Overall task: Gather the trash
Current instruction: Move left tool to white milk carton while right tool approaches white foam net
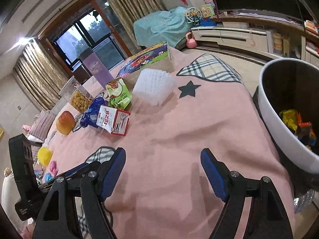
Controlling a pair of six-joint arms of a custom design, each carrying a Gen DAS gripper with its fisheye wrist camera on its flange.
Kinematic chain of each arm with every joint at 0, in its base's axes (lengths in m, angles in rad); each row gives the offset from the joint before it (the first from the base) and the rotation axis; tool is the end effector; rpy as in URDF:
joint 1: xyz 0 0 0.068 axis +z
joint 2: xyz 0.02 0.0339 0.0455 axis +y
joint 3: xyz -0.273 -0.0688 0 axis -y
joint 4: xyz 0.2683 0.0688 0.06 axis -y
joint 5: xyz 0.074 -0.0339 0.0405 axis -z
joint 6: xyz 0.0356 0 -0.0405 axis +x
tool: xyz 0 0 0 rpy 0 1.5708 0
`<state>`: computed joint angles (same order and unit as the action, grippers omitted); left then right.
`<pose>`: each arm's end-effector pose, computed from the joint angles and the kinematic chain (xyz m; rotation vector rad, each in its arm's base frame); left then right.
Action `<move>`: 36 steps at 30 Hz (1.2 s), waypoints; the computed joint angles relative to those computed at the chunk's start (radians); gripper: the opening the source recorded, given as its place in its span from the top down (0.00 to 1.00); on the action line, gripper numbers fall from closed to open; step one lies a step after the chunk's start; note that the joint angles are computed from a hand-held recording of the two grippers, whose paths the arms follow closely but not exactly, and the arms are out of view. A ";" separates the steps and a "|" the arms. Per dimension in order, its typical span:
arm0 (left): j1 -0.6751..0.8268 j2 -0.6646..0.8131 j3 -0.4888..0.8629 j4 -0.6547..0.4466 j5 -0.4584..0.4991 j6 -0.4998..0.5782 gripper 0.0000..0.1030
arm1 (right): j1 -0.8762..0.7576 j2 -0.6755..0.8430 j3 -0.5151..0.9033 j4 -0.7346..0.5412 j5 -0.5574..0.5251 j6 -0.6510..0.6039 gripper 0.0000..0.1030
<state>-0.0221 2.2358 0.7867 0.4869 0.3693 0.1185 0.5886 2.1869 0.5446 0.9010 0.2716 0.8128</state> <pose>0.3415 -0.0204 -0.0187 0.3201 2.4698 -0.4262 0.2534 0.1577 -0.0087 0.3965 2.2800 0.4145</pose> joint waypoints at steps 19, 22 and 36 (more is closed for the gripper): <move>-0.018 0.087 0.186 -0.076 -0.129 -0.051 0.37 | -0.095 0.026 0.116 -0.054 -0.087 -0.054 0.23; 0.026 0.080 0.181 -0.086 -0.126 -0.041 0.37 | -0.109 0.040 0.149 -0.065 -0.109 -0.065 0.23; -0.049 0.089 0.254 -0.120 -0.114 -0.127 0.19 | -0.237 0.133 0.287 -0.081 -0.240 -0.029 0.23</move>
<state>-0.0714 2.3247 1.0410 0.3672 0.2557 -0.0086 0.3514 2.3197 0.8316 0.8197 0.0319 0.7841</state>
